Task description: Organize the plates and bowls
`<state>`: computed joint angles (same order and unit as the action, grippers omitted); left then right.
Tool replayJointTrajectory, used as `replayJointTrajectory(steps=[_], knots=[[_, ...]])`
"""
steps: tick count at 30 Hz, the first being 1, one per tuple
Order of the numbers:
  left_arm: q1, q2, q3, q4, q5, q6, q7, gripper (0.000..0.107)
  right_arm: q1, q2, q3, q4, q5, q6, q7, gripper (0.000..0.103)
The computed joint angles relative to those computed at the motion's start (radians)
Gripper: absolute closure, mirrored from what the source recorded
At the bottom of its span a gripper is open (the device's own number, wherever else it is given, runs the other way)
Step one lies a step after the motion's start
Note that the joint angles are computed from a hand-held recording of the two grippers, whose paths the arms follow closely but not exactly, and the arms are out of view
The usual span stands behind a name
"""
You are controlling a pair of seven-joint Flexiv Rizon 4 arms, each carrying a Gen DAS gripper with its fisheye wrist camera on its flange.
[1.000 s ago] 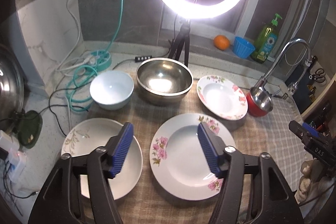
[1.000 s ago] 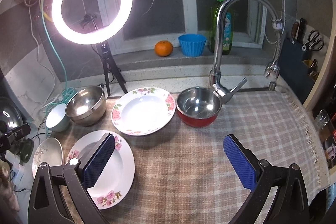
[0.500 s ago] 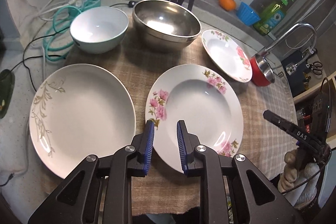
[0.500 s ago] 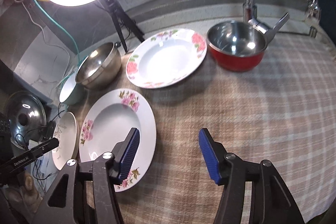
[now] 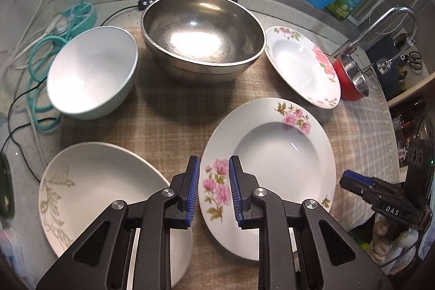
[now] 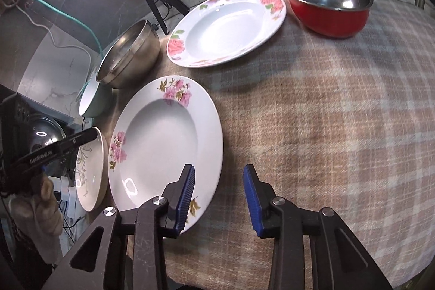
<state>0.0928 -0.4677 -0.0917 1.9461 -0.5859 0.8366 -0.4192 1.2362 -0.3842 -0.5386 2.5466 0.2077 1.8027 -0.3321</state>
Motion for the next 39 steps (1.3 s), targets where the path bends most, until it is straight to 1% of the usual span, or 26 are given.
replayJointTrajectory(steps=[1, 3, 5, 7, 11, 14, 16, 19, 21, 23, 28, 32, 39], knots=[[-0.003, -0.009, 0.002, -0.013, 0.009, -0.009, -0.007, 0.087, 0.000, -0.001, 0.003, 0.000, 0.004, -0.002, 0.006, 0.070], [-0.009, -0.024, 0.005, -0.036, 0.031, -0.024, -0.020, 0.087, -0.026, -0.006, 0.035, 0.001, 0.013, 0.010, 0.021, 0.070], [-0.013, -0.042, 0.009, -0.064, 0.053, -0.049, -0.043, 0.087, -0.080, -0.015, 0.098, -0.002, 0.028, 0.038, 0.034, 0.071], [-0.015, -0.062, 0.014, -0.094, 0.077, -0.079, -0.067, 0.087, -0.141, -0.024, 0.169, -0.010, 0.045, 0.064, 0.040, 0.076], [-0.013, -0.096, 0.022, -0.147, 0.114, -0.148, -0.120, 0.087, -0.252, -0.042, 0.297, -0.034, 0.072, 0.112, 0.035, 0.078], [-0.013, -0.108, 0.024, -0.163, 0.135, -0.169, -0.137, 0.087, -0.267, -0.049, 0.322, -0.049, 0.095, 0.114, 0.020, 0.082], [-0.013, -0.112, 0.025, -0.173, 0.146, -0.182, -0.142, 0.087, -0.295, -0.056, 0.352, -0.057, 0.100, 0.122, 0.014, 0.084], [-0.015, -0.118, 0.025, -0.181, 0.159, -0.191, -0.148, 0.091, -0.337, -0.065, 0.395, -0.068, 0.106, 0.138, 0.003, 0.084], [-0.015, -0.122, 0.026, -0.187, 0.168, -0.195, -0.151, 0.093, -0.353, -0.069, 0.413, -0.074, 0.110, 0.145, -0.004, 0.086], [-0.013, -0.125, 0.026, -0.191, 0.170, -0.200, -0.154, 0.093, -0.389, -0.076, 0.448, -0.082, 0.106, 0.158, -0.010, 0.087], [-0.013, -0.127, 0.024, -0.195, 0.174, -0.203, -0.153, 0.093, -0.432, -0.086, 0.489, -0.100, 0.103, 0.164, -0.025, 0.090], [-0.016, -0.123, 0.023, -0.189, 0.178, -0.193, -0.149, 0.093, -0.435, -0.084, 0.493, -0.102, 0.106, 0.157, -0.031, 0.090], [-0.019, -0.120, 0.025, -0.185, 0.183, -0.192, -0.151, 0.093, -0.422, -0.075, 0.474, -0.101, 0.104, 0.134, -0.035, 0.090]])
